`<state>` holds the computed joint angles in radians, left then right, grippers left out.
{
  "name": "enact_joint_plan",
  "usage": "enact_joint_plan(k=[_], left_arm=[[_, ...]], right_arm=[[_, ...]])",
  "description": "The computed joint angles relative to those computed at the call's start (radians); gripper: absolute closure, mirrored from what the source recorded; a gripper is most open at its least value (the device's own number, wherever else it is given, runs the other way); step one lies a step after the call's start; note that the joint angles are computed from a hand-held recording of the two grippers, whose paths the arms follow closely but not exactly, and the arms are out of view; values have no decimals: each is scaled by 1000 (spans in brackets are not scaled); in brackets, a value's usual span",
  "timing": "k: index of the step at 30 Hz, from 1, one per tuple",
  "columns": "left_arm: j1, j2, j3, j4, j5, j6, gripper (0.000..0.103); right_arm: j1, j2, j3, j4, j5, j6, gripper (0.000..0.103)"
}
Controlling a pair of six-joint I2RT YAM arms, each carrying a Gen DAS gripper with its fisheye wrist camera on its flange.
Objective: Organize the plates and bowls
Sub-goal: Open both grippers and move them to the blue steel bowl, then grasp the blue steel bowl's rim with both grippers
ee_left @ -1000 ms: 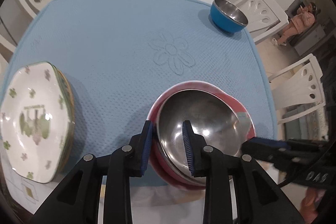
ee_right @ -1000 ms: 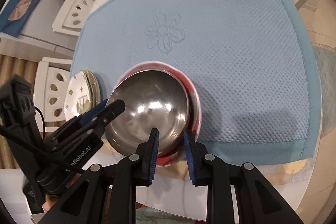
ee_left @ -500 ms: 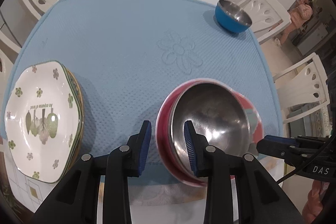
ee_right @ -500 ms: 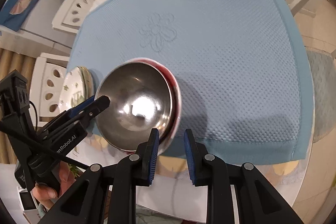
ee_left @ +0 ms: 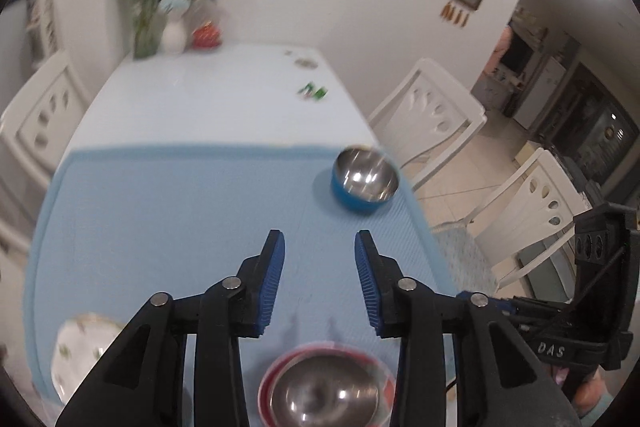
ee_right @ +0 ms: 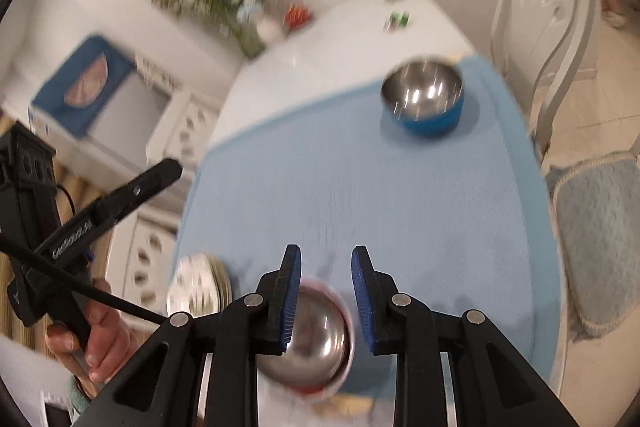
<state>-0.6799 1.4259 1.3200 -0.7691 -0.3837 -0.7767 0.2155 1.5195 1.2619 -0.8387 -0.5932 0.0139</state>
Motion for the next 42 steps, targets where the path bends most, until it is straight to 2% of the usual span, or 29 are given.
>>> enact_joint_plan(k=[1,3,4,6,9,17,20,23,24,25,30,32,39,42], left_arm=[[21,28,36,3,13,29,58],[56,92,109,20,25,77,23],[75,114,131,53,29,108,21],[107,161,164,99,69,165,21],[177,293,272,112,165,212,21],[324,664,558,130,466,219,23],[341,773,652,106,529,217,26],[366,933,820,20,649,223,27],[373,977,867,-7,673,222,35],[378,1018,901,-18,688,212,37],[402,1134,973,-2,751,139,45],[402,1174,1015,-17,758,132,46],[395,1282,1173,-111,747,172,70],[398,1289,1174,-105,742,178,80]], right_arm=[[5,19,26,14,12,22,73],[-8,89,114,23,23,59,56],[-17,104,129,40,19,79,49],[-37,157,176,82,23,131,48],[-56,272,281,73,24,165,48],[-86,585,586,59,73,227,48],[-87,712,716,24,80,249,48],[-85,802,805,-5,81,260,48],[-83,831,833,-13,83,262,48],[-81,844,835,-9,86,267,48],[-64,954,932,-30,88,275,48],[-59,978,950,-33,96,278,48],[-42,1039,997,-28,120,295,50],[-36,1053,1003,-26,131,301,52]])
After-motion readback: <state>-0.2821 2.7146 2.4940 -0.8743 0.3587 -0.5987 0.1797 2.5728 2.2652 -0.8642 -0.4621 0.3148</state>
